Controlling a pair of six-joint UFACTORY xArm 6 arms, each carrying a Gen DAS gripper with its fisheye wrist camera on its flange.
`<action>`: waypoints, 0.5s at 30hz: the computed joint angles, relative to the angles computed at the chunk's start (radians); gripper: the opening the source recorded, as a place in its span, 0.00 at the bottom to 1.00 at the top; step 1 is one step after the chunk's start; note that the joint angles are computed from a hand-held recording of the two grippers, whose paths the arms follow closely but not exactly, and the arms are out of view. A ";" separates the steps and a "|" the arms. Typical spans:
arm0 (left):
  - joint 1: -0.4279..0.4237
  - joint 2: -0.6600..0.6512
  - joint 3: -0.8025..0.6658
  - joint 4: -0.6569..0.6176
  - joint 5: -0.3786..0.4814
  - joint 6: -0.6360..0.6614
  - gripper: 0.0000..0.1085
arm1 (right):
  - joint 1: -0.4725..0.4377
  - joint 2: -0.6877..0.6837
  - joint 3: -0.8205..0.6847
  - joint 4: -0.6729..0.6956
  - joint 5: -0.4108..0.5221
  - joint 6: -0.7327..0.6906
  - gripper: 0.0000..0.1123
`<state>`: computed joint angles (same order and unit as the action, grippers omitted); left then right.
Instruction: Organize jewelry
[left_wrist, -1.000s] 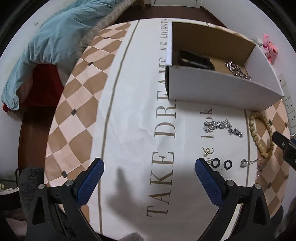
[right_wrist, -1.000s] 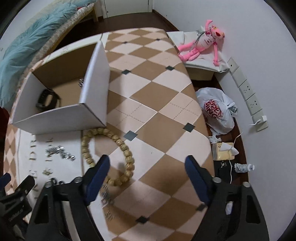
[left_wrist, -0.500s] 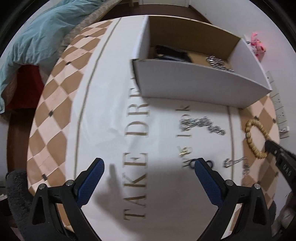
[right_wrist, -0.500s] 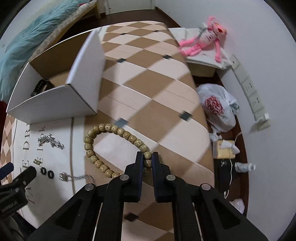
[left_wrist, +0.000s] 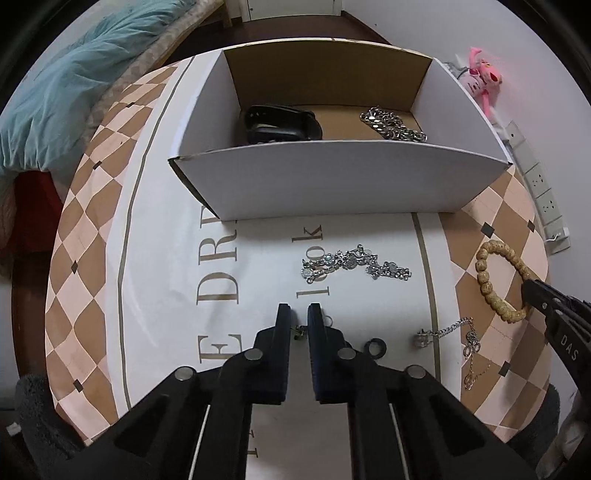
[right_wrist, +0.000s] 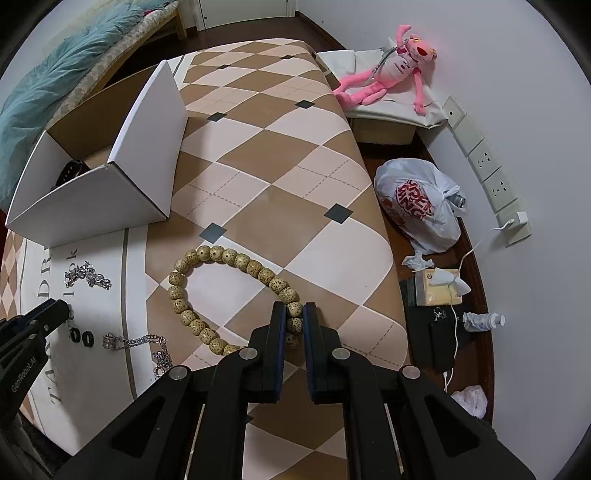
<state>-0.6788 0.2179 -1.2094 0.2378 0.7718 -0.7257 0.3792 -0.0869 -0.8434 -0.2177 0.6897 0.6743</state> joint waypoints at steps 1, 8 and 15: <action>0.005 -0.004 0.005 -0.007 -0.007 0.010 0.03 | 0.000 -0.003 0.001 0.006 -0.002 -0.002 0.08; 0.019 -0.121 0.094 -0.065 -0.028 0.035 0.03 | 0.014 -0.092 0.019 0.080 -0.043 -0.047 0.08; 0.047 -0.224 0.147 -0.111 -0.024 0.054 0.03 | 0.035 -0.152 -0.016 0.161 -0.051 -0.122 0.08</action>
<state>-0.6318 -0.0060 -1.0623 0.1263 0.7478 -0.6715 0.4145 -0.2390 -0.8594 -0.0571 0.6389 0.5527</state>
